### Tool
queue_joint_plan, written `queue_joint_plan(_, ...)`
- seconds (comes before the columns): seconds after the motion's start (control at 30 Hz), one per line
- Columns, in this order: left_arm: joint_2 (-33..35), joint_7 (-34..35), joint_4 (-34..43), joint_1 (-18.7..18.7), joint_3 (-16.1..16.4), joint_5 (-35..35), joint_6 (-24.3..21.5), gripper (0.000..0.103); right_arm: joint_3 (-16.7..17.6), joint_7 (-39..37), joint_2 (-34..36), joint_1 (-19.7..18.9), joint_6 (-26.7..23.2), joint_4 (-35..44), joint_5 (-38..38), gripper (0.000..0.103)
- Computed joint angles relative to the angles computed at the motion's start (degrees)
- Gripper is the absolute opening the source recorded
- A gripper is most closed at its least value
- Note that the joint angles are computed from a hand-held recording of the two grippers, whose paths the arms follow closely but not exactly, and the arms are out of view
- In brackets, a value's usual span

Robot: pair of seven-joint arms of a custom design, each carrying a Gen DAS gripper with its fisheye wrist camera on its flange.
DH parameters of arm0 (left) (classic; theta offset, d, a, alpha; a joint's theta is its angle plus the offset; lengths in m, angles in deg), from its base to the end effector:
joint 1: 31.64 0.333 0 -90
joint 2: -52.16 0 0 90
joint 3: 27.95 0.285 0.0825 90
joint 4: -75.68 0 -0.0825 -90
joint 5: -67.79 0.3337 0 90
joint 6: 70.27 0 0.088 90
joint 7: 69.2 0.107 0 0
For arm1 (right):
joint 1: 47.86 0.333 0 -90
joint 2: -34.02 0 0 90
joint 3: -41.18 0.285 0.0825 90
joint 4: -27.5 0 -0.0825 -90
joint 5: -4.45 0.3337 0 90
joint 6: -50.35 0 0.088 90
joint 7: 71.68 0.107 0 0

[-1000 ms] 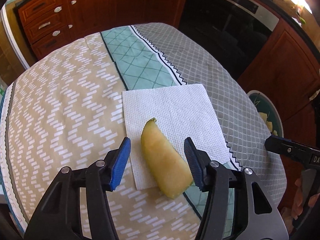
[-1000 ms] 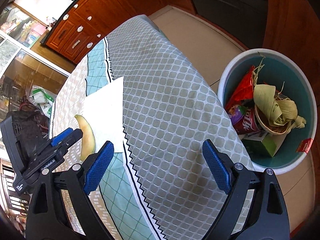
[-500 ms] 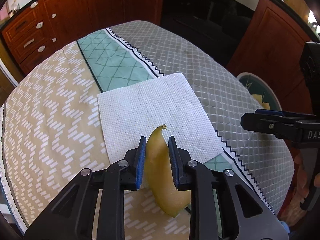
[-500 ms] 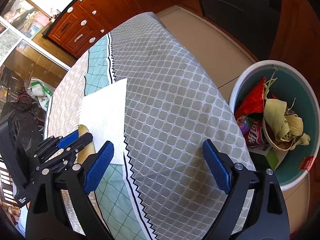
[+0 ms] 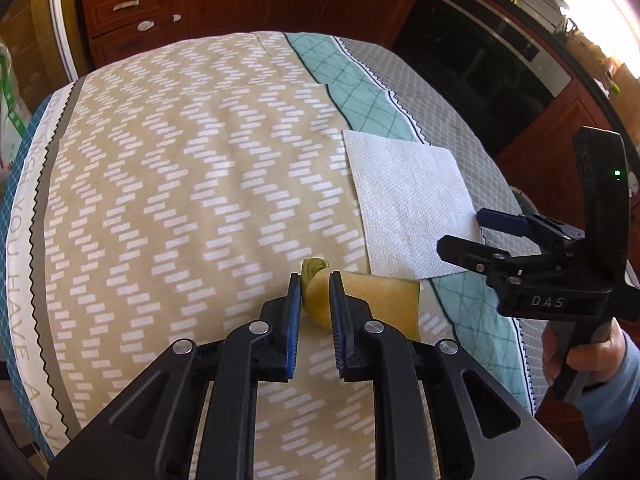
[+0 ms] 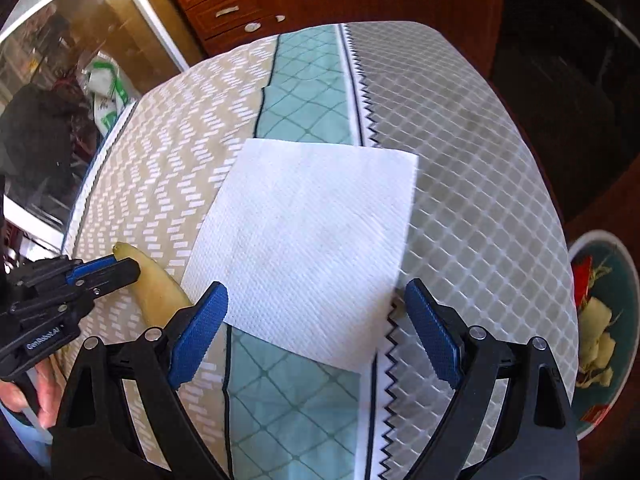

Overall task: Collect trash
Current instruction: 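Grasp the melon rind with the left tool while the right tool pinches the white paper towel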

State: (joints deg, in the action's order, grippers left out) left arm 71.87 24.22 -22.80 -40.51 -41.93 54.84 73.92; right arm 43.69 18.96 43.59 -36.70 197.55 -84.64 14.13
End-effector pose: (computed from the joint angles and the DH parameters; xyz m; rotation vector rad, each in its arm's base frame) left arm 0.5895 -0.2277 0.4362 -1.8010 2.3734 -0.7872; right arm 0.5658 0.1337 0.4363 -2.0078 1.8097 -0.2346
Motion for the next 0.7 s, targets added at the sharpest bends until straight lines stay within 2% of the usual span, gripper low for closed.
queue_joint_plan(0.13, -1.79, 3.66, -2.66, 2.07, -0.62, -3.39, 0.1, 0.016, -1.18, 3.98, 2.43, 2.84, 0.11, 2.19, -10.85, 0.087)
queue_joint_plan(0.2, -2.61, 5.02, -4.02, 2.31, -0.58, -4.2, 0.61, 0.018, -1.06, 4.58, 2.32, 2.85, 1.27, 1.56, -11.72, 0.088)
queue_joint_plan(0.23, -2.93, 5.28, -4.54, 2.23, -0.38, -4.1, 0.77, 0.022, -1.0, 4.53, 2.32, 2.83, 1.66, 1.42, -12.12, 0.086)
queue_joint_plan(0.27, -3.32, 4.96, -5.21, 1.9, 0.05, -3.36, 1.2, 0.035, -0.78, 3.99, 2.07, 2.72, 2.17, 0.99, -12.11, 0.084)
queue_joint_plan(0.3, -3.76, 4.68, -6.04, 1.68, 0.37, -2.8, 1.82, 0.051, -0.39, 3.11, 1.57, 2.6, 2.46, 0.44, -11.62, 0.076)
queue_joint_plan(0.33, -4.22, 4.83, -7.08, 1.71, 0.45, -2.86, 2.52, 0.053, 0.05, 1.82, 1.12, 2.57, 2.43, 0.16, -11.22, 0.062)
queue_joint_plan(0.37, -4.75, 5.52, -8.06, 2.08, 0.25, -3.73, 2.57, 0.053, 0.63, 0.49, 0.51, 2.62, 2.14, -0.19, -10.31, 0.053)
queue_joint_plan(0.43, -4.78, 6.8, -8.19, 2.55, -0.07, -5.47, 2.67, 0.054, 1.59, -2.57, 0.24, 2.52, -0.03, 0.66, -7.46, 0.019)
queue_joint_plan(0.5, -4.55, 7.06, -7.86, 2.48, 0.01, -5.85, 2.65, 0.055, 1.96, -4.07, 0.14, 2.15, -2.67, 1.57, -3.59, 0.005)
queue_joint_plan(0.7, -2.48, 7.0, -4.82, 1.29, -0.32, -4.79, 1.84, 0.068, 0.76, -6.38, -5.03, -0.29, -4.62, -2.68, 8.64, 0.004)
